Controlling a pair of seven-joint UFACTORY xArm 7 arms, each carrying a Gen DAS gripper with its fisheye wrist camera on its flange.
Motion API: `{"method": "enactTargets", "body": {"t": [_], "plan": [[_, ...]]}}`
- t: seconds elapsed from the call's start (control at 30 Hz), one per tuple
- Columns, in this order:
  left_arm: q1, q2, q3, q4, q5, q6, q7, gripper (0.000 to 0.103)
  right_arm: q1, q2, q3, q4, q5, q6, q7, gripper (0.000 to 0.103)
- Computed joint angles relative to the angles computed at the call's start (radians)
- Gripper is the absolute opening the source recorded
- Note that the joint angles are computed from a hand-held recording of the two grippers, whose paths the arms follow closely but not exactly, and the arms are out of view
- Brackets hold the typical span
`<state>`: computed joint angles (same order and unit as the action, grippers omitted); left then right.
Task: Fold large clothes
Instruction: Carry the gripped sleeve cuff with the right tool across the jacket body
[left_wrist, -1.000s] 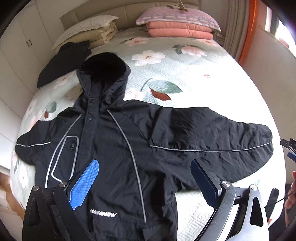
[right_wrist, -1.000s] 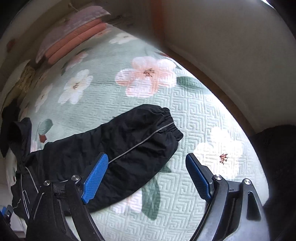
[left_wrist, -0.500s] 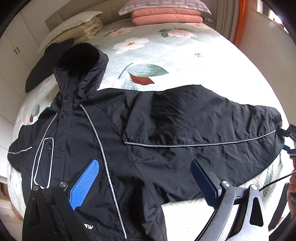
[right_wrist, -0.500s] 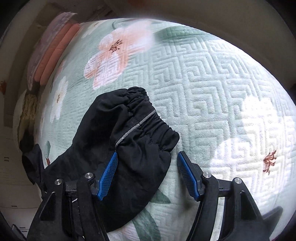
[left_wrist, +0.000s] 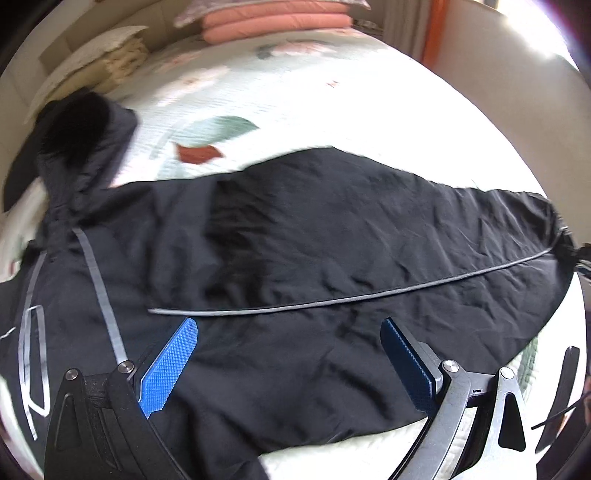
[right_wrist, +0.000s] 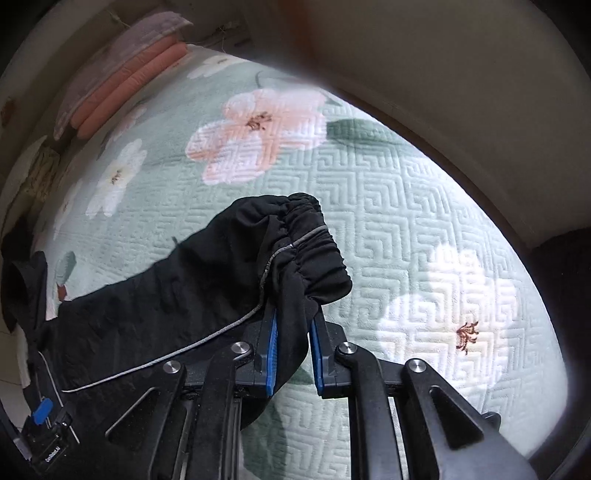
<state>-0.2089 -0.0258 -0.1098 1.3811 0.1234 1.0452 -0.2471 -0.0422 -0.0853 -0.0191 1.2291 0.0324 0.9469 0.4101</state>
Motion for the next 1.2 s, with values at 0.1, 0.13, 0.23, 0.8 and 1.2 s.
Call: {"method": "enactTargets", "body": {"t": [0.1, 0.13, 0.23, 0.8, 1.2], "plan": [[-0.003, 0.037, 0.001, -0.023, -0.085, -0.043, 0.073, 0.100, -0.005, -0.010, -0.007, -0.075, 0.008, -0.046, -0.013, 0.018], [-0.005, 0.047, 0.000, -0.027, -0.101, -0.047, 0.089, 0.100, -0.005, -0.009, -0.003, -0.073, -0.005, -0.046, -0.011, 0.018], [-0.021, 0.055, -0.007, -0.058, -0.035, -0.085, 0.073, 0.102, 0.000, -0.003, 0.006, -0.059, -0.045, -0.026, -0.004, 0.018], [0.077, -0.219, 0.075, -0.174, -0.226, -0.028, 0.195, 0.098, 0.110, -0.069, 0.081, 0.067, -0.030, 0.007, -0.018, 0.019], [0.297, -0.364, 0.204, -0.157, -0.137, 0.056, 0.226, 0.098, 0.439, 0.243, 0.245, 0.496, -0.157, 0.020, 0.026, 0.019]]}}
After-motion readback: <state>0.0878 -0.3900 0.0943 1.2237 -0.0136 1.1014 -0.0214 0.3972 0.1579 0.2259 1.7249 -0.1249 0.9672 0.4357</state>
